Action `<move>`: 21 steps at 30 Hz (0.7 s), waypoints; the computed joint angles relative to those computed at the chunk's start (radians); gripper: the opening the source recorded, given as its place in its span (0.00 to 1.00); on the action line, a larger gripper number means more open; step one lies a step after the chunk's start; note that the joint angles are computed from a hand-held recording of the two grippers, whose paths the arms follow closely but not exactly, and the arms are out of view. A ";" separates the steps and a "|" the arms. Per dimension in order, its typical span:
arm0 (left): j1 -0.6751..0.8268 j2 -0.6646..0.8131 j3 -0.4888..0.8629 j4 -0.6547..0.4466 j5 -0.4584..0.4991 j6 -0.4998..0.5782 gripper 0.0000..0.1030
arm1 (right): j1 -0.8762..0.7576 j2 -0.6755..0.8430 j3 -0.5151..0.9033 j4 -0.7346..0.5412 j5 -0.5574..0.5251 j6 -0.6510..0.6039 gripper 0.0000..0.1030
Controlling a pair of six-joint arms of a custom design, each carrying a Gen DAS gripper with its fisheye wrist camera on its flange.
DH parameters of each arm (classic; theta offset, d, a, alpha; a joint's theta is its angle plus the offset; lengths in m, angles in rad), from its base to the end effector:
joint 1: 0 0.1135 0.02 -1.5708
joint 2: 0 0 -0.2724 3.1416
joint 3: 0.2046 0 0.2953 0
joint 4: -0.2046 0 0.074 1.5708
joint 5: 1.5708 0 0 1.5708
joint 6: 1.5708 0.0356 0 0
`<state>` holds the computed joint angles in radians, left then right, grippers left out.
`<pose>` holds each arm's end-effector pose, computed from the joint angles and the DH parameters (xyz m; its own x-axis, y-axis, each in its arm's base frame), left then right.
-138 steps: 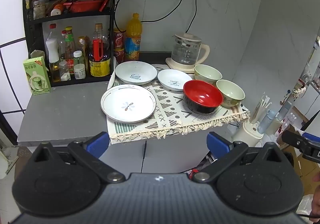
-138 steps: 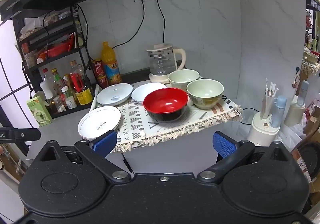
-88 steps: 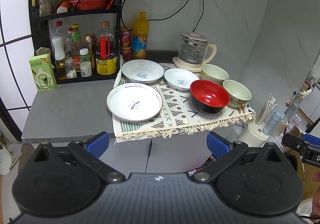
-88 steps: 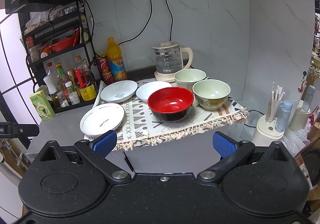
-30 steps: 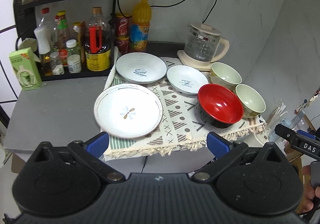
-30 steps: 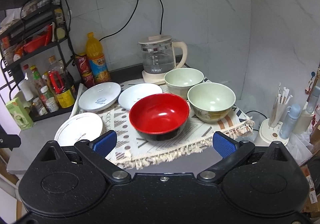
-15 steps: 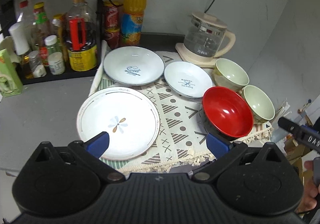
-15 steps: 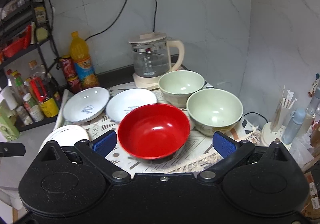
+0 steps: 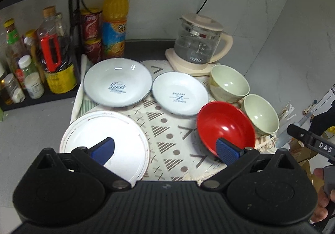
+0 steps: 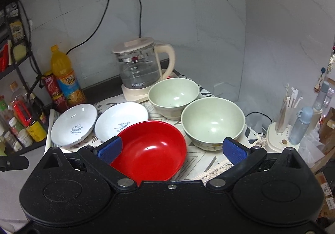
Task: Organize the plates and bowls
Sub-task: 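Close both grippers on the rim of the large pale green bowl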
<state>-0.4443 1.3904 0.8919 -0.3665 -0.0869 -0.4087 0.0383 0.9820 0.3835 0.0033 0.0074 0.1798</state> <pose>0.2946 -0.1368 0.2126 -0.7806 -0.0669 -0.6215 0.0732 0.9776 -0.1972 0.2320 0.0086 0.1652 -0.5570 0.1576 -0.8154 0.0686 0.9872 0.1440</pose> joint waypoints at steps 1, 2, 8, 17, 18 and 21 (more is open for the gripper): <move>-0.004 0.010 0.012 0.002 0.004 0.001 0.99 | -0.009 0.012 0.008 0.000 -0.005 0.005 1.00; -0.006 0.018 0.021 0.004 0.008 0.002 0.99 | -0.016 0.025 0.017 -0.001 -0.006 0.007 1.00; -0.030 0.124 0.112 0.006 0.015 0.004 0.99 | -0.064 0.102 0.057 0.022 -0.023 -0.015 1.00; -0.063 0.353 0.320 0.032 0.060 0.022 0.98 | -0.170 0.285 0.152 0.082 -0.100 -0.061 1.00; -0.069 0.386 0.352 0.029 0.059 0.024 0.98 | -0.182 0.309 0.164 0.088 -0.108 -0.070 1.00; -0.078 0.482 0.448 0.015 0.076 0.015 0.98 | -0.229 0.384 0.208 0.090 -0.157 -0.080 1.00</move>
<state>-0.5226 1.8728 1.3400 -0.3515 -0.0108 -0.3935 -0.1910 1.3663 0.5914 0.0935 -0.1496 0.1001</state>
